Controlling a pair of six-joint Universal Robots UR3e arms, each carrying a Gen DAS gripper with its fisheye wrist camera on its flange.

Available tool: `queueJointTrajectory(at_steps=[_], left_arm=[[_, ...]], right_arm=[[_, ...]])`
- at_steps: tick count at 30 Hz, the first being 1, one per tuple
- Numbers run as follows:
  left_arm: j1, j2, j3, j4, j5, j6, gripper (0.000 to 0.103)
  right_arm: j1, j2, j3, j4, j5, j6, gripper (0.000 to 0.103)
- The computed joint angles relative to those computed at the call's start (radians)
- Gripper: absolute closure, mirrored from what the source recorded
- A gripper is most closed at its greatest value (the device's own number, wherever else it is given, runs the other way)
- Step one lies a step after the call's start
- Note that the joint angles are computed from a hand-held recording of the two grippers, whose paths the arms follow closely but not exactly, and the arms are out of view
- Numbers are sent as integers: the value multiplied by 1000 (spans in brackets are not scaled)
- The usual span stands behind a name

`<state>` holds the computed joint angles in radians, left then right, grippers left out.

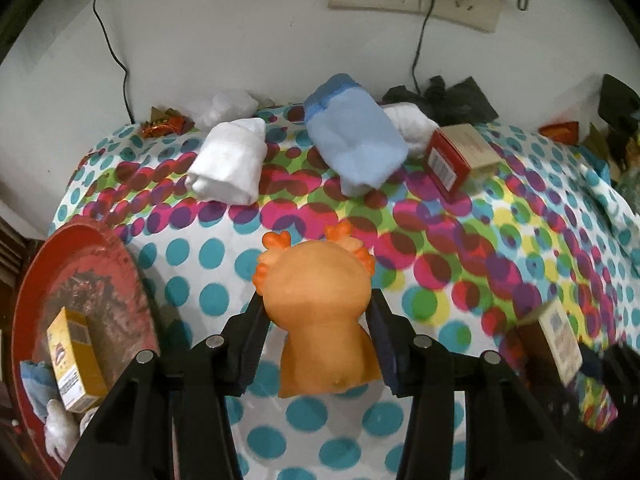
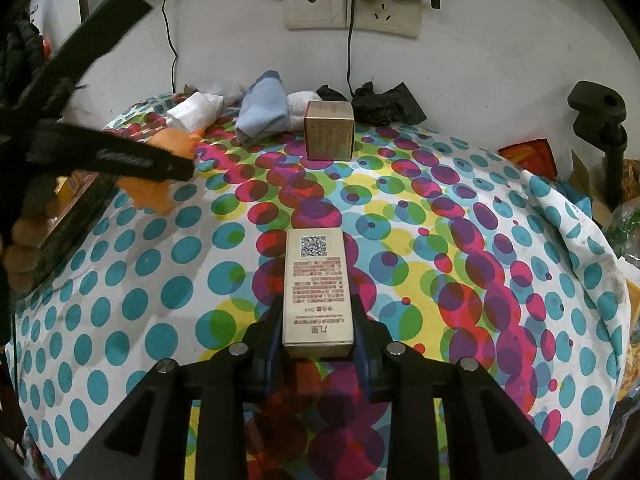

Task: Organize objects
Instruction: 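Grasp the orange rubber toy with the left gripper and carry it toward the tray, then lower the orange toy into the red tray and open the left gripper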

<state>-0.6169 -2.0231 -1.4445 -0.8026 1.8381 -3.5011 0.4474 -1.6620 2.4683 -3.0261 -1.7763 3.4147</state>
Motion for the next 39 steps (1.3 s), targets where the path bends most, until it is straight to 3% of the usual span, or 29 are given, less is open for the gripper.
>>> queueJointTrajectory(at_steps=[23, 39], left_arm=[[10, 408, -304, -41, 43, 59, 57], [314, 742, -553, -102, 31, 178, 57]], right_arm=[[12, 13, -10, 3, -17, 4, 73], [19, 19, -15, 4, -21, 9, 73]])
